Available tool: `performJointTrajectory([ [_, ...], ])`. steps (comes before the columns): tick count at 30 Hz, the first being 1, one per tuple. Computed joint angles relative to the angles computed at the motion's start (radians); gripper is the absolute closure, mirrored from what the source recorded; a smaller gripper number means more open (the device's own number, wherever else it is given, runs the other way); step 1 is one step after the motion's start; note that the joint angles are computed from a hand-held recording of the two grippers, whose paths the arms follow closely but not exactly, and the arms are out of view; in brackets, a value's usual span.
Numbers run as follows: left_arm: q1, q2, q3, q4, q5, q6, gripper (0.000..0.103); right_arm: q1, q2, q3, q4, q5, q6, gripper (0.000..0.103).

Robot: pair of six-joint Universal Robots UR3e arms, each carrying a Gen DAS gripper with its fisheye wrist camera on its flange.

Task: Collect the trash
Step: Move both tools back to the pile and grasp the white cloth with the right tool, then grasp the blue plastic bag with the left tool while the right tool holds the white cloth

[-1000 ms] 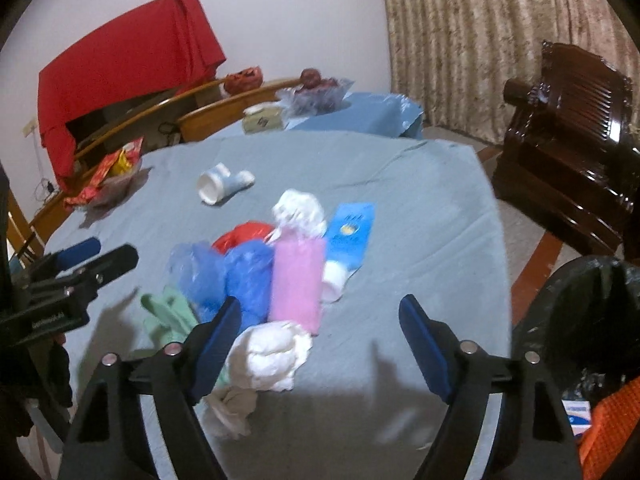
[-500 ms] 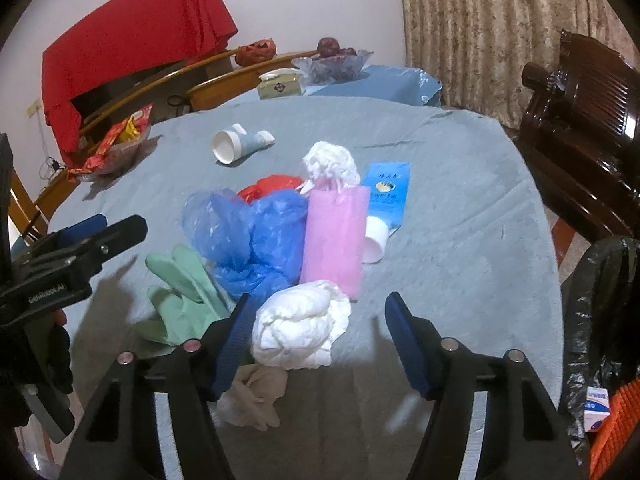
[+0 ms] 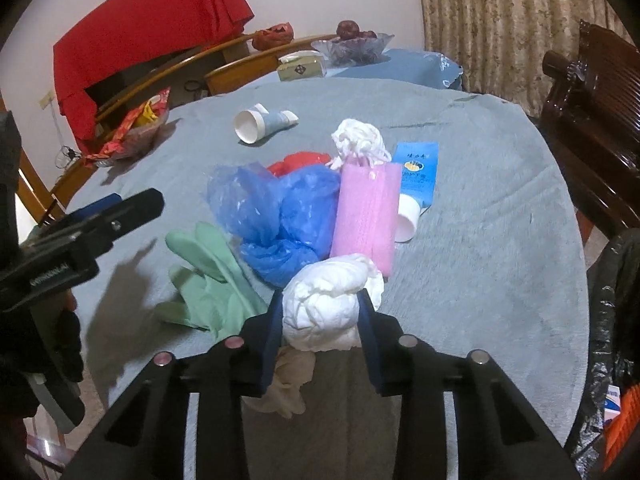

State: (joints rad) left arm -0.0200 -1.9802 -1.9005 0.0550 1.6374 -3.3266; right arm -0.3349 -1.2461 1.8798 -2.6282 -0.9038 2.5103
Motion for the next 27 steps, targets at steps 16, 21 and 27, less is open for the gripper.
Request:
performJointTrajectory([
  [16,-0.097,-0.06,0.145,-0.072,0.023,-0.025,0.008,-0.135,-0.072,0.005,0.037,0.063,-0.016,0.068],
  [21,-0.121,-0.108,0.215,-0.099,0.017,-0.025,0.017,-0.158,-0.051,-0.026,0.012,0.061,-0.004,0.068],
  [27,-0.141,-0.194,0.339,-0.163,-0.001,-0.036,0.022,-0.166,-0.02,-0.061,-0.011,0.052,0.013,0.068],
])
